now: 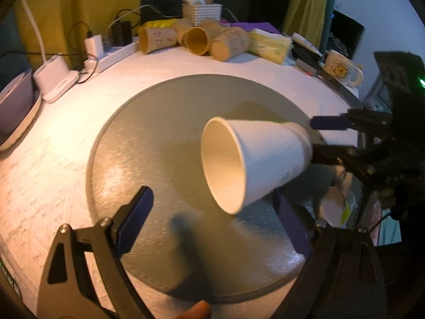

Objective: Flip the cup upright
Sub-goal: 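Lift the white cup with the right gripper and carry it over the mat, then rotate the right gripper to turn the cup's open rim upward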

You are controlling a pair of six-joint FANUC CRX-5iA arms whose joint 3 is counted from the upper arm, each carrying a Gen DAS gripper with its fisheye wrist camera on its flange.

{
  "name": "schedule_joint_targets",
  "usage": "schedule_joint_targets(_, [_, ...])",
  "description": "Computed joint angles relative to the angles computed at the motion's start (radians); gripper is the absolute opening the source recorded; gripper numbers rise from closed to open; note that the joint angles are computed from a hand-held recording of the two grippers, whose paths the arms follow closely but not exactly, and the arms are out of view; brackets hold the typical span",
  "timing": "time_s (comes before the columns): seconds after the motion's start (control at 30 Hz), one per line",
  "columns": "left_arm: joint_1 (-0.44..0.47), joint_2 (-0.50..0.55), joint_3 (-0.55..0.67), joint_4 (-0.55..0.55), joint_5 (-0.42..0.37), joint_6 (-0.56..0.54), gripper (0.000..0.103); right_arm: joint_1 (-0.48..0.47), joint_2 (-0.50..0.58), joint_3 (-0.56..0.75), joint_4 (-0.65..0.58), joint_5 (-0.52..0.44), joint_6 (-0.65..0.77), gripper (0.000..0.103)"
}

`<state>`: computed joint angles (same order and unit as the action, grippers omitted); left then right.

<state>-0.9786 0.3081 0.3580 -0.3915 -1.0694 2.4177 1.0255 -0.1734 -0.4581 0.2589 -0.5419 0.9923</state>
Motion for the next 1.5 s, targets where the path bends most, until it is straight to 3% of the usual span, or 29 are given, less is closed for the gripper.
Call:
schedule_joint_targets(0.33, [0.011,-0.063,-0.077,-0.058,0.008,0.129,0.092,0.054,0.002,0.068,-0.066,-0.09,0.197,0.073])
schedule_joint_targets(0.73, [0.031,-0.142,-0.168,-0.099,0.08,0.243,0.092,0.082,0.133,0.234,-0.054,-0.179,0.334,0.073])
schedule_joint_targets(0.97, [0.041,-0.176,-0.215,-0.107,0.145,0.25,0.092,0.087,0.227,0.35,-0.058,-0.271,0.419,0.073])
schedule_joint_targets(1.5, [0.088,-0.232,-0.309,-0.06,0.249,0.233,0.092,0.073,0.43,0.579,-0.061,-0.478,0.458,0.075])
